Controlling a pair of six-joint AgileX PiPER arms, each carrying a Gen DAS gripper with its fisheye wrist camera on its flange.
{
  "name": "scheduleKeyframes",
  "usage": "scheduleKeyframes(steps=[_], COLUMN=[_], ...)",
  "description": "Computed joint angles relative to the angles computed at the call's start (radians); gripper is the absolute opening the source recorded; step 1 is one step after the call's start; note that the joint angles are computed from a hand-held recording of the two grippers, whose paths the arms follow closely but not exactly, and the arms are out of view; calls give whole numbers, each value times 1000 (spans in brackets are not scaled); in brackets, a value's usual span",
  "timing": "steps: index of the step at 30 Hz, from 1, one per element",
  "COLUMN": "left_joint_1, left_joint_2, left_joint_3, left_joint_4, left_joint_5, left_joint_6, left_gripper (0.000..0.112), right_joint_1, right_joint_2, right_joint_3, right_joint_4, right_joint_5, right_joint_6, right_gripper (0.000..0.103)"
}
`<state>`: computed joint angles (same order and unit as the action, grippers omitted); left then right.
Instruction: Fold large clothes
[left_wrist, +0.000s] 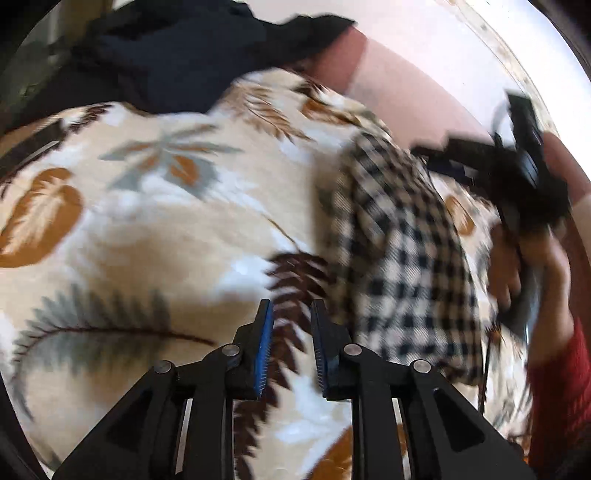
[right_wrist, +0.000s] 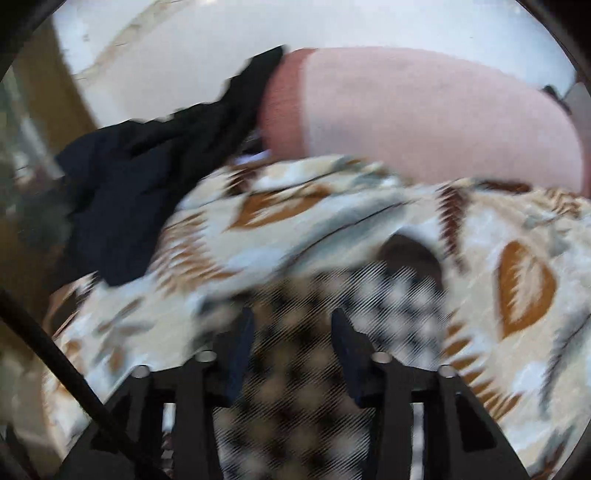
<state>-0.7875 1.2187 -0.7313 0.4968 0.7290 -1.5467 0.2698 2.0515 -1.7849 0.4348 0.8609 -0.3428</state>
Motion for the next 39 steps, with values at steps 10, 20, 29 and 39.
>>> scheduleKeyframes(steps=[10,20,29,39], left_joint_1=[29,6,-48,78], left_joint_2=[-81,-86,4,241], left_joint_3=[47,51,29,-54], left_joint_4=[60,93,158,99], left_joint_5=[20,43,11,-293], left_joint_6=[-78,-123,-173,-6], left_gripper=[20,27,42,66], right_joint_1=[-16,69,-276,-567], right_joint_2=[-103,-289,-616,-183], right_joint_3=[500,915,1018,605], right_joint_4=[593,655,462,565], right_joint_5=[-7,-36,140,159], right_joint_6=[-378,-659,-776,-636], right_gripper=[36,36,50,78])
